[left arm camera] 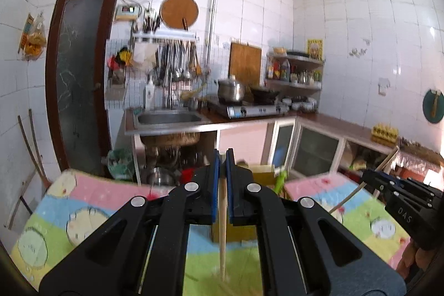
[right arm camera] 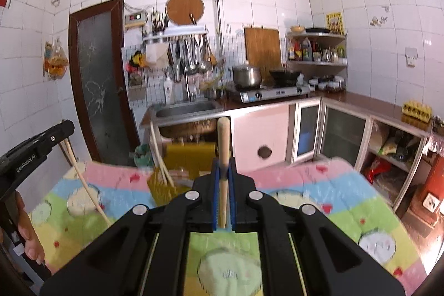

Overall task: Organize utensils
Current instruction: 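Lower both chopsticks into the yellow holder and open both tools, then withdraw both open tools from the holder toward the loose chopsticks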

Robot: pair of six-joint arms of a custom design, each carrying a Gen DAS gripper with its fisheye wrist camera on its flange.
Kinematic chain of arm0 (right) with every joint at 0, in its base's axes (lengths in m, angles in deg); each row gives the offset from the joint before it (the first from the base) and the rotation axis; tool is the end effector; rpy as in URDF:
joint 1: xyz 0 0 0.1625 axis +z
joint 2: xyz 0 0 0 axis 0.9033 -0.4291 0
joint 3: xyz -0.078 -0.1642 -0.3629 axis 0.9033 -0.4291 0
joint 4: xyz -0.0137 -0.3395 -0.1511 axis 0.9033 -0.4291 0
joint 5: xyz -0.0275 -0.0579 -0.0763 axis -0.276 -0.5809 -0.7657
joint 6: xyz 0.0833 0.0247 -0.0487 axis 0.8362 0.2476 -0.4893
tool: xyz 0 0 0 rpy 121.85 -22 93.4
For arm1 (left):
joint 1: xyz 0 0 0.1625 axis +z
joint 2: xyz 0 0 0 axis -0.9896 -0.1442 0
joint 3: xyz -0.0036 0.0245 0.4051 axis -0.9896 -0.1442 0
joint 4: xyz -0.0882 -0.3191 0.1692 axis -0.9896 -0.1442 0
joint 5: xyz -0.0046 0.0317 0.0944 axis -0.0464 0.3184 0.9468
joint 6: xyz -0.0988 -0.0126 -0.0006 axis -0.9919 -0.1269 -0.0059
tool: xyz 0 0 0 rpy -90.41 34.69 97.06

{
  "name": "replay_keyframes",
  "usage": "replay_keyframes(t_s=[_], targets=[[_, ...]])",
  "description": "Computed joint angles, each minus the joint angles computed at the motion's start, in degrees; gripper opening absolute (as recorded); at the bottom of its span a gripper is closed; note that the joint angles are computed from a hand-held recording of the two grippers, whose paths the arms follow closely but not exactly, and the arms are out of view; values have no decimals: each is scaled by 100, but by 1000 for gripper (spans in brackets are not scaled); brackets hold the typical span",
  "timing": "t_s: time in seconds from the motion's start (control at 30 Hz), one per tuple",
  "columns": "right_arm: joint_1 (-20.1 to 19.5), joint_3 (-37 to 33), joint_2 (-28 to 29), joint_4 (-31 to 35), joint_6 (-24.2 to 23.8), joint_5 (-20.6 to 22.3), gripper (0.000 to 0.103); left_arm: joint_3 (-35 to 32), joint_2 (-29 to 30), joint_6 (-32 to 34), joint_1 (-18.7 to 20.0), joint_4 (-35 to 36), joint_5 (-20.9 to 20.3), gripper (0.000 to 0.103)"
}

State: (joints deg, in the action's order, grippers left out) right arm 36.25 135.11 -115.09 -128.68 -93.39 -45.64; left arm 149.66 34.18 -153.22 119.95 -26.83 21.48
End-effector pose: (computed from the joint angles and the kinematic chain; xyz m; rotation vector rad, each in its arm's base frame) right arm 0.2406 -0.5954 0.2656 0.9988 -2.2814 1.3290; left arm -0.3161 -0.5377 0.1977 0.3292 1.7870 -1.6413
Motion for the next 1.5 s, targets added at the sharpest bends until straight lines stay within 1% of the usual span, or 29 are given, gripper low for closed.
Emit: replay_keyframes(t_s=[0.1, 0.17, 0.2, 0.23, 0.3, 0.37, 0.43, 0.5, 0.57, 0.63, 0.7, 0.77, 0.9, 0.97, 1.03, 1.1, 1.17, 1.2, 1.23, 1.27, 1.3, 1.33, 1.37, 1.4, 1.43, 1.47, 1.5], targets=[[139, -499, 170, 196, 136, 28, 6, -250, 24, 431, 76, -409, 317, 4], [200, -789, 276, 362, 222, 33, 6, -386, 83, 862, 136, -879, 521, 4], [227, -933, 340, 432, 247, 21, 6, -565, 173, 1055, 192, -1058, 616, 4], [264, -1125, 436, 511, 254, -35, 6, -691, 235, 1094, 223, -1060, 662, 4], [308, -1455, 621, 694, 271, -135, 6, -1169, 464, 1104, 355, -858, 815, 4], [318, -1693, 772, 839, 302, -198, 6, -1672, 744, 1154, 522, -704, 935, 4], [304, -1894, 923, 973, 324, -242, 6, -2006, 932, 1182, 637, -605, 1011, 4], [289, -2024, 1028, 1116, 320, -279, 6, -2538, 1200, 941, 788, -127, 995, 4], [272, -2159, 1153, 1263, 234, -384, 6, -2910, 1402, 556, 934, 368, 951, 4], [249, -2298, 1286, 1392, 163, -513, 6, -3133, 1574, 425, 1076, 646, 900, 4], [225, -2440, 1393, 1593, 148, -600, 6, -3276, 1679, 306, 1188, 883, 901, 4], [207, -2545, 1489, 1735, 149, -681, 6, -3504, 1797, -192, 1321, 1495, 945, 4], [164, -2727, 1688, 1963, 184, -811, 6, -3677, 1912, -872, 1496, 2149, 960, 4], [115, -2789, 1729, 2110, 261, -765, 6, -3704, 1923, -1045, 1531, 2344, 907, 4], [59, -2753, 1704, 2133, 363, -641, 7, -3703, 1910, -1066, 1524, 2454, 825, 4], [20, -2677, 1641, 2129, 487, -595, 9, -3370, 1740, -788, 1446, 2107, 608, 15], [-26, -2527, 1508, 2080, 607, -541, 26, -3287, 1656, -829, 1360, 2224, 381, 44], [-46, -2396, 1423, 1952, 645, -511, 45, -3195, 1597, -843, 1312, 2223, 283, 49], [-60, -2317, 1358, 1847, 660, -481, 51, -2951, 1472, -690, 1242, 1982, 129, 53], [-67, -2213, 1283, 1759, 639, -481, 51, -2838, 1411, -592, 1197, 1887, 25, 58], [-70, -2141, 1224, 1731, 606, -489, 51, -2777, 1375, -638, 1143, 1997, -82, 61], [-77, -1980, 1114, 1656, 530, -510, 52, -2726, 1343, -850, 1082, 2287, -189, 68], [-84, -1847, 1025, 1589, 450, -530, 52, -2659, 1318, -924, 1037, 2368, -267, 74], [-96, -1624, 903, 1474, 322, -575, 53, -2497, 1257, -1031, 974, 2441, -379, 76], [-107, -1487, 828, 1418, 244, -609, 55, -2396, 1216, -1172, 933, 2548, -426, 83], [-134, -1251, 719, 1315, 147, -647, 56, -2266, 1188, -1553, 870, 2873, -500, 89], [-152, -1105, 654, 1270, 95, -678, 56, -2209, 1190, -1825, 836, 3109, -558, 90]])
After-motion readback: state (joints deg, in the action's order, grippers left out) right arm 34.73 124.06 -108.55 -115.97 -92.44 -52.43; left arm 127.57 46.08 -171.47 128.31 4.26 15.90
